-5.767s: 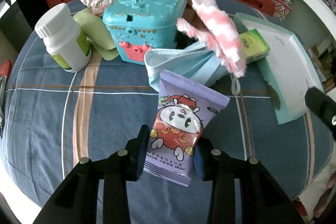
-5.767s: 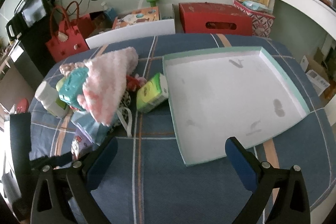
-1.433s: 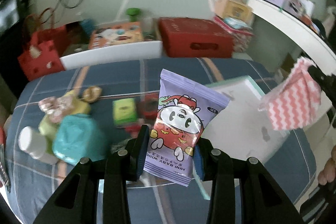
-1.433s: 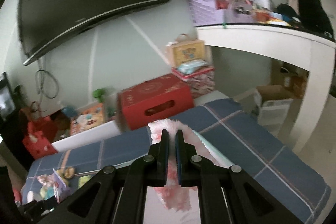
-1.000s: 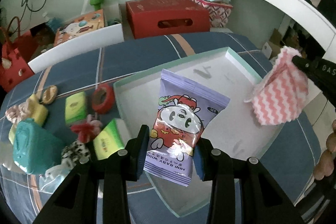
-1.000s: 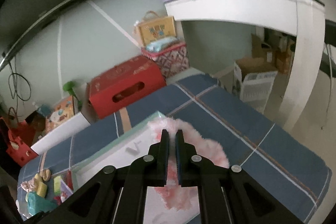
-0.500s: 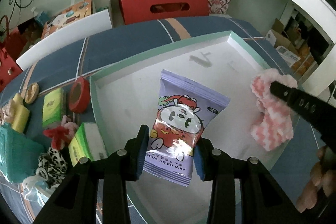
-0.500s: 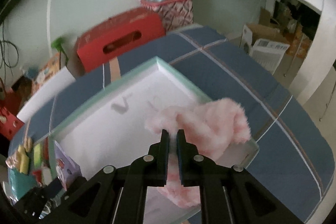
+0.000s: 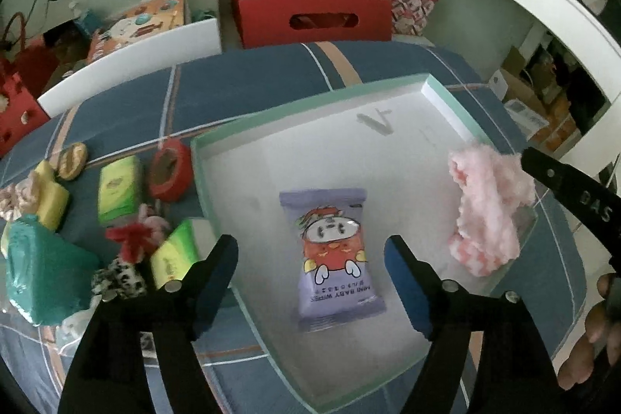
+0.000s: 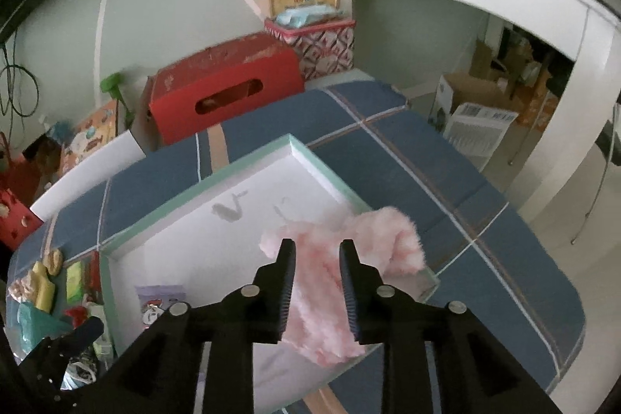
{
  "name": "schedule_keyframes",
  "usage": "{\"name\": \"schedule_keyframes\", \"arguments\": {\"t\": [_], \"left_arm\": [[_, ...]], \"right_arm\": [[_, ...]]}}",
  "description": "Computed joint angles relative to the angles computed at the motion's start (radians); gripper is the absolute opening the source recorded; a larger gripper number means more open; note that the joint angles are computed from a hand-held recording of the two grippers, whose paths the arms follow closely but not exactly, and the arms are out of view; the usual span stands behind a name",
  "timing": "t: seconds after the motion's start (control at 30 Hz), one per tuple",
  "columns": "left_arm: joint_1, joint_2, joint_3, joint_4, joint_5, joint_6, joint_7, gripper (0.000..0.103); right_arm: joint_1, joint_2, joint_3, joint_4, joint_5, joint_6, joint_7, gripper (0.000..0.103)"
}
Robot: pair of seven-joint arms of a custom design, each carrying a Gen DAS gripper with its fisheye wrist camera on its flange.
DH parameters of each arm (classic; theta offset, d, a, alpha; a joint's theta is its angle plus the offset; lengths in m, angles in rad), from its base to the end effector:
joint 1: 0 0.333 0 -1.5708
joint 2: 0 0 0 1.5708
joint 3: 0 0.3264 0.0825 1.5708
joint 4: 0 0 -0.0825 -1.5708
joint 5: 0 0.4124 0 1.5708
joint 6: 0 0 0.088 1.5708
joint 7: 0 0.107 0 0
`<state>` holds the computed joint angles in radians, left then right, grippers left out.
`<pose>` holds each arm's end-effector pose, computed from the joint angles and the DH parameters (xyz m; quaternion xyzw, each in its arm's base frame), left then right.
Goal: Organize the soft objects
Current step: 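Open the left gripper over the tray while the right gripper releases the pink cloth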
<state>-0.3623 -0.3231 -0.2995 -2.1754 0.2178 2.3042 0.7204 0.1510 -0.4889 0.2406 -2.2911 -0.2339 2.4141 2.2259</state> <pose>0.4065 -0.3294 0.5684 -0.7078 0.6587 -0.2082 0.1477 0.4351 0.1969 0.6015 -0.6239 0.7096 -0.2260 0.2370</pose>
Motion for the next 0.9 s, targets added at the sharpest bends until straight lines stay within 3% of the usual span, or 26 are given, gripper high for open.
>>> {"name": "schedule_keyframes", "arguments": {"t": [0.07, 0.3, 0.37, 0.5, 0.57, 0.63, 0.9], "left_arm": [[0.003, -0.025, 0.003, -0.012, 0.000, -0.005, -0.011, 0.082], [0.014, -0.092, 0.014, -0.054, -0.014, -0.010, -0.041, 0.084], [0.018, -0.102, 0.017, -0.064, -0.019, -0.012, -0.050, 0.088], [0.022, -0.111, 0.027, -0.077, -0.036, -0.010, -0.056, 0.089], [0.028, -0.117, 0.024, -0.082, -0.032, -0.018, -0.066, 0.089], [0.033, -0.120, 0.022, -0.085, -0.026, -0.024, -0.076, 0.090], [0.035, -0.145, 0.028, -0.105, -0.030, -0.046, -0.100, 0.093]], "right_arm": [[0.003, -0.009, -0.001, 0.003, 0.002, -0.007, -0.005, 0.036], [0.035, 0.006, -0.020, 0.007, 0.061, -0.029, -0.058, 0.040], [0.039, 0.012, -0.017, 0.009, 0.062, -0.036, -0.068, 0.061], [0.045, 0.021, -0.012, 0.014, 0.058, -0.037, -0.084, 0.072], [0.047, 0.029, -0.010, 0.021, 0.052, -0.045, -0.092, 0.091], [0.046, 0.037, -0.004, 0.028, 0.038, -0.059, -0.092, 0.102], [0.053, 0.030, -0.006, 0.020, 0.029, -0.040, -0.080, 0.103]]}}
